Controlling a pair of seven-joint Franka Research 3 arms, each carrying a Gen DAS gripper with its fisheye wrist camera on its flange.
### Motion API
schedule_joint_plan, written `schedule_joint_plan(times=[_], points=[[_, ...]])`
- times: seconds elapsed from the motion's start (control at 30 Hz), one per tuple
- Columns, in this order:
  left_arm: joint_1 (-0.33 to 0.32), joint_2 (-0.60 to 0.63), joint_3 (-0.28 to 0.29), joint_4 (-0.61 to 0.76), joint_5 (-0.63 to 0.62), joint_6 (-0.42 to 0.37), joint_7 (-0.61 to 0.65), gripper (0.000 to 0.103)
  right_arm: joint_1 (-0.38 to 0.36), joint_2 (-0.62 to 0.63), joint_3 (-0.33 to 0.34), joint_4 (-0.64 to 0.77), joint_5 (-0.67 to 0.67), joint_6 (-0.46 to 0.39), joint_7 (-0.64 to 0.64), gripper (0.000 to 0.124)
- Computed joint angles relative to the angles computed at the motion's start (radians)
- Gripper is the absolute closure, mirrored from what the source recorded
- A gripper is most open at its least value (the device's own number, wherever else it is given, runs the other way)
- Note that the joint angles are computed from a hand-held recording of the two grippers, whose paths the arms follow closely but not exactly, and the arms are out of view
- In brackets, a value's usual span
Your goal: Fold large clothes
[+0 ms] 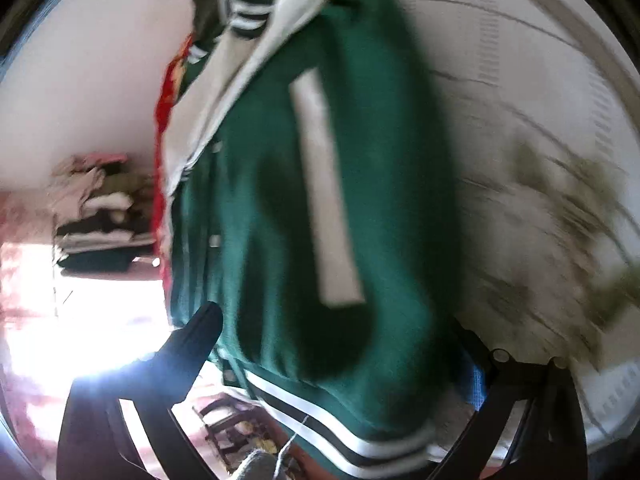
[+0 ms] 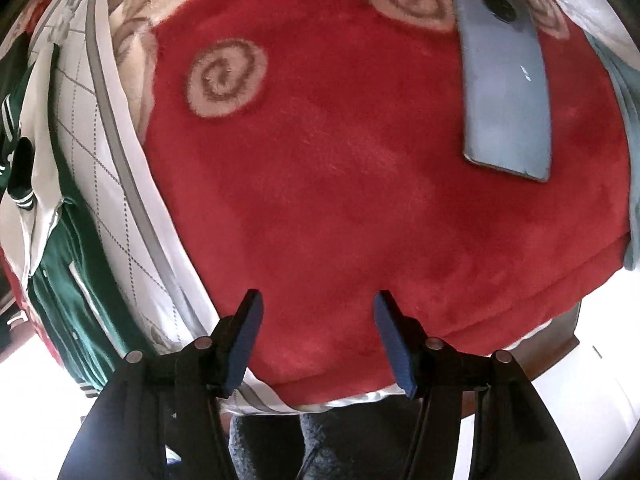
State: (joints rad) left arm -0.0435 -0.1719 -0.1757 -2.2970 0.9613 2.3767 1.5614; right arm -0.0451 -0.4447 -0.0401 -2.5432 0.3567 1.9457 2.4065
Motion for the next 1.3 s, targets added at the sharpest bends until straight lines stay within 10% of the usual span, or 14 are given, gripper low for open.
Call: schedule_joint_plan(times=[0.3,0.4,0.47,0.63,0.83,1.03,1.1,1.3], points=[[0.005,0.196,0.032,0.250,0.086,-0.112,-0.159,0.000,0.063,0.206,-0.021,0.124,0.148,0.205,-0.193,0.064],[0.000,0.233,0.048,0.323,0.013,-0.144,-0.137,0.002,0.099,0.321,-0.051,0.182,0.368,0.361,-0.459,0.061],[0.002,0.249,0.055,0.357,-0.061,-0.152,-0.092,0.015,0.106,0.400,-0.059,0.240,0.569,0.410,-0.678,0.059],[0.010,0.242,0.058,0.388,-0.271,-0.151,0.063,0.083,0.038,0.634,-0.020,0.425,1.027,0.349,-1.094,0.050],[0.016,0.262,0.065,0.427,-0.344,-0.146,0.122,0.087,-0.051,0.872,0.079,0.635,1.253,0.246,-1.248,0.045],[0.033,0.250,0.072,0.450,-0.439,-0.138,0.187,0.089,-0.081,0.940,0.130,0.749,1.252,0.282,-1.160,0.051],[0.047,0.258,0.077,0.482,-0.500,-0.149,0.233,0.090,-0.027,0.961,0.132,0.798,1.175,0.391,-1.043,0.100],[0.115,0.319,0.097,0.670,-0.736,-0.249,0.418,0.091,0.067,0.940,0.089,0.956,0.769,0.427,-0.660,0.105]])
